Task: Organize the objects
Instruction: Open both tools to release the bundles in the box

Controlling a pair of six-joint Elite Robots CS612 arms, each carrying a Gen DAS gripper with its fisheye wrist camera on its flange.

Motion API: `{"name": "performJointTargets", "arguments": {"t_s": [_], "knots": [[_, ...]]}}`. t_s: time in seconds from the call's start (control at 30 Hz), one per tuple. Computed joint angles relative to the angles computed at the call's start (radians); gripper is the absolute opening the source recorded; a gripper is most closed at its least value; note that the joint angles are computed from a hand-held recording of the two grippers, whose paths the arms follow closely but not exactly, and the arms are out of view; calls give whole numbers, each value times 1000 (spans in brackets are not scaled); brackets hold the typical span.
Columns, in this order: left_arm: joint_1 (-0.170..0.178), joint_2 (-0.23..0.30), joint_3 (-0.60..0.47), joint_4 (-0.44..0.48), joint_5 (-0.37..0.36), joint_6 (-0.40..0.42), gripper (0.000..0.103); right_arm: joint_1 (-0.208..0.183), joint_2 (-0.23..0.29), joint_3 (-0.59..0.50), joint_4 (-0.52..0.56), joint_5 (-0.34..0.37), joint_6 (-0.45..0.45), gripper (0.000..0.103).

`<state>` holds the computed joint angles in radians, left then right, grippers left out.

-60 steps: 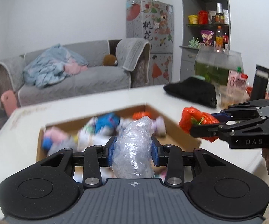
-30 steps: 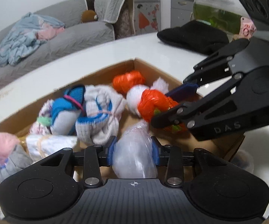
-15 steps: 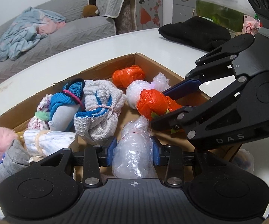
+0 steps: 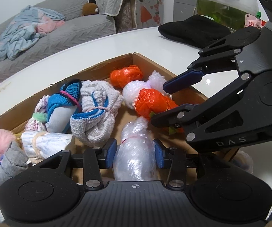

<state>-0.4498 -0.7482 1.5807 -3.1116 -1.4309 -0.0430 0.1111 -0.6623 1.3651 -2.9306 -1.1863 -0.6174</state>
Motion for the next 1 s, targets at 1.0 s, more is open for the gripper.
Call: {"name": "performJointTargets", "arguments": {"t_s": [1.0], "knots": [[-24,-118,141,-3,112,-88,88,-13,-69,112,-72,68,29,66]]}}
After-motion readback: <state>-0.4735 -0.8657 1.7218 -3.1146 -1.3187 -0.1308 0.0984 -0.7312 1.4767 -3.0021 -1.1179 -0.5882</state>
